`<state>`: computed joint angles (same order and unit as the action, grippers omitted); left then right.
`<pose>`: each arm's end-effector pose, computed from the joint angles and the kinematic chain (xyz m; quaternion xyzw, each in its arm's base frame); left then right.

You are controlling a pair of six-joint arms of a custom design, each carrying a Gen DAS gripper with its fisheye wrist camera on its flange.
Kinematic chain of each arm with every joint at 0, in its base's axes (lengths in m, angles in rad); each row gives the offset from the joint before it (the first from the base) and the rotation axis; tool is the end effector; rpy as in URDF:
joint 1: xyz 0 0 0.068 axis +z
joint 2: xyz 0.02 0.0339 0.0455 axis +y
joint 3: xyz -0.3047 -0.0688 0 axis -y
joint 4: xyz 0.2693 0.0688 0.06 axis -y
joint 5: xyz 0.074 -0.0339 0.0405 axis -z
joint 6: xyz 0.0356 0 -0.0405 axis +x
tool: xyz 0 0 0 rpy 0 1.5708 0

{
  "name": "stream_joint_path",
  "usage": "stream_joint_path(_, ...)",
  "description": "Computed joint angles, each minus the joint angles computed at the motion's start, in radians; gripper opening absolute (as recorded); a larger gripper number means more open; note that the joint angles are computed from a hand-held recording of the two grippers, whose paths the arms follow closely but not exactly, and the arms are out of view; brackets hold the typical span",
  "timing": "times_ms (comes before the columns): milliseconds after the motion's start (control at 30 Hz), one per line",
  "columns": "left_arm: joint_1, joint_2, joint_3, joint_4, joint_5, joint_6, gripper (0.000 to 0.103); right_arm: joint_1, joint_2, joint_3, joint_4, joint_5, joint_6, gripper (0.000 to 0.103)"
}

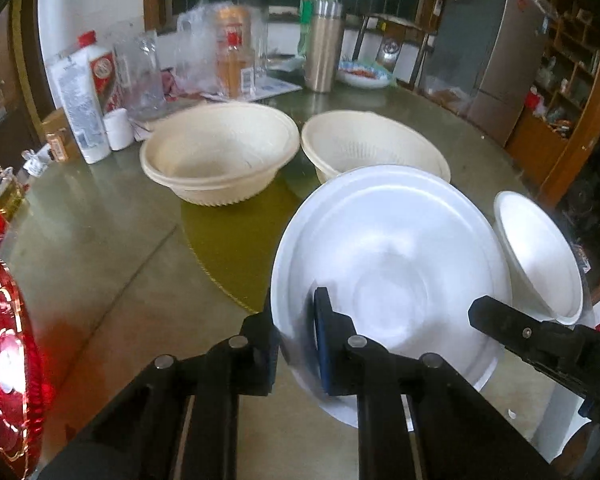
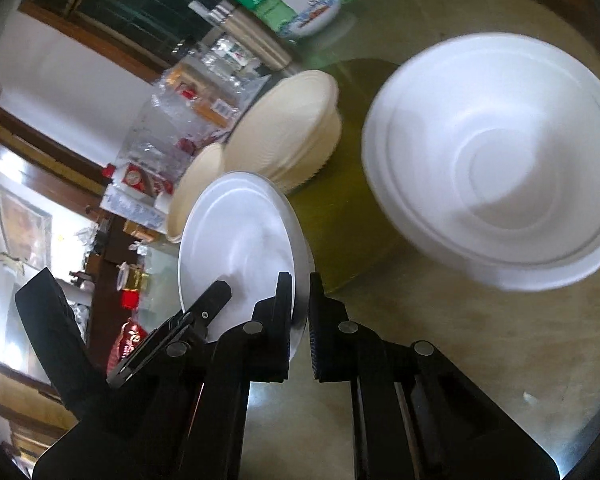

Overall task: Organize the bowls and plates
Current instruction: 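Lift the white bowl with both tools and tilt it up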

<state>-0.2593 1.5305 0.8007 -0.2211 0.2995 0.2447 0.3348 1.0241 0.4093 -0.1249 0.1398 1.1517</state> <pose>0.2981 -0.0899 0.1952 0.2789 0.9006 -0.1443 0.3005 0.1876 0.0600 0.1938 0.3884 0.8264 0.2255 0.3397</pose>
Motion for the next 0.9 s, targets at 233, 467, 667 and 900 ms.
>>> stream_joint_path(233,0.086,-0.096,-0.046,-0.016,0.043,0.04,0.015,0.117,-0.004,0.024,-0.002,0.078,0.021,0.007)
stream_joint_path(467,0.142,-0.12,-0.062,-0.024,0.072,0.061,0.015,0.201,0.027,0.045,0.004,0.134,0.042,0.007)
stream_joint_path(667,0.179,-0.139,-0.079,-0.018,0.095,0.076,0.015,0.256,0.047,0.061,0.0,0.179,0.055,0.007)
stream_joint_path(900,0.226,-0.145,-0.095,-0.003,0.124,0.092,0.015,0.282,0.091,0.085,0.009,0.201,0.046,0.007)
